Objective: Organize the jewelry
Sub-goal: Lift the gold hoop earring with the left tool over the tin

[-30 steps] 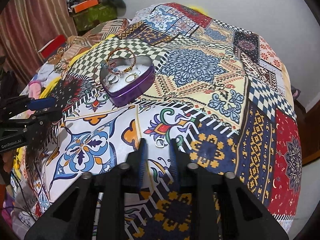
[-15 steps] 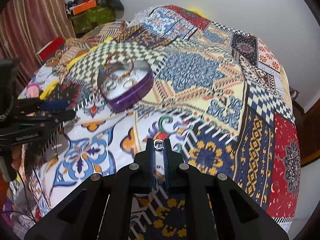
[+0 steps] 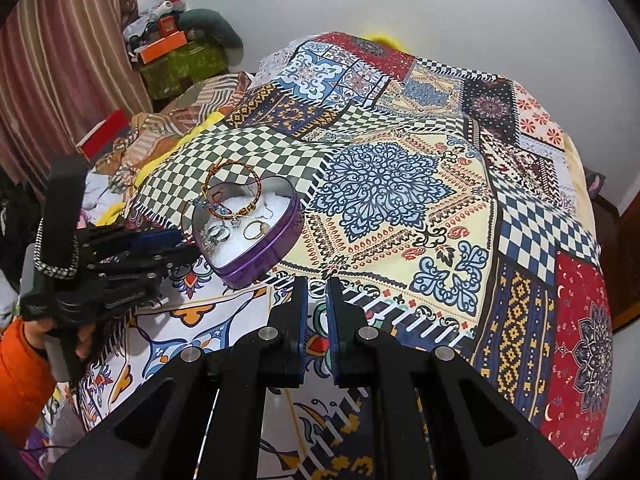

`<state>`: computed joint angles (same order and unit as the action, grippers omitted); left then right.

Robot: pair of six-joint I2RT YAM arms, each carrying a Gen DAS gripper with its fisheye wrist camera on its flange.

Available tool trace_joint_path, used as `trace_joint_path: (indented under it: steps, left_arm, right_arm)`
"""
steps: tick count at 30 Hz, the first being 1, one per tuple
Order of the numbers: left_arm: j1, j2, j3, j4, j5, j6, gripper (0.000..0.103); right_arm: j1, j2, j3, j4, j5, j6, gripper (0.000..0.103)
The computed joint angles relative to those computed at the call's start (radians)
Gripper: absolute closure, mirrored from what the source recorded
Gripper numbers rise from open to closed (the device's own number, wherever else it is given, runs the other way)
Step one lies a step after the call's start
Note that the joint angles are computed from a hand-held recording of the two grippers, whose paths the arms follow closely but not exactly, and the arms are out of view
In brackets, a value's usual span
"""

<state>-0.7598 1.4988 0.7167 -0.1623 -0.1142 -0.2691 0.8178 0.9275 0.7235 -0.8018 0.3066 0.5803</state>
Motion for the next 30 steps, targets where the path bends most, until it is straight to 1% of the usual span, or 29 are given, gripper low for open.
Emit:
trace_joint_path:
  steps: [2,4,9,13,19,25,30]
  left_arm:
    - [-0.004,0.015,0.011,0.001,-0.001,0.013,0.082]
    - [-0.001,0.022,0.014,0.009,0.006,0.015,0.086]
    - [-0.025,0.002,0.002,-0.002,-0.03,-0.002,0.086]
    - [-0.06,-0.061,-0.03,-0.037,-0.058,-0.023,0.086]
    - [-0.07,-0.171,-0.061,-0.088,-0.069,-0.06,0.086]
    - [-0.099,-0.278,-0.035,-0.156,-0.108,-0.072,0.086]
    - [-0.129,-0.342,-0.001,-0.189,-0.146,-0.076,0.086]
  right_arm:
    - [-0.011,-0.003,-0.002,0.001,-0.011,-0.002,0.095]
    - [-0.015,-0.002,0.0,-0.001,-0.01,-0.003,0.095]
    - [-0.002,0.006,0.019,-0.009,0.01,0.001,0.095]
    - [0.019,0.018,0.043,-0.012,0.03,0.009,0.095]
    - [0.054,0.03,0.077,-0.007,0.049,0.024,0.095]
    - [0.097,0.056,0.137,-0.01,0.087,0.036,0.095]
    - [0.117,0.075,0.184,-0.002,0.113,0.028,0.095]
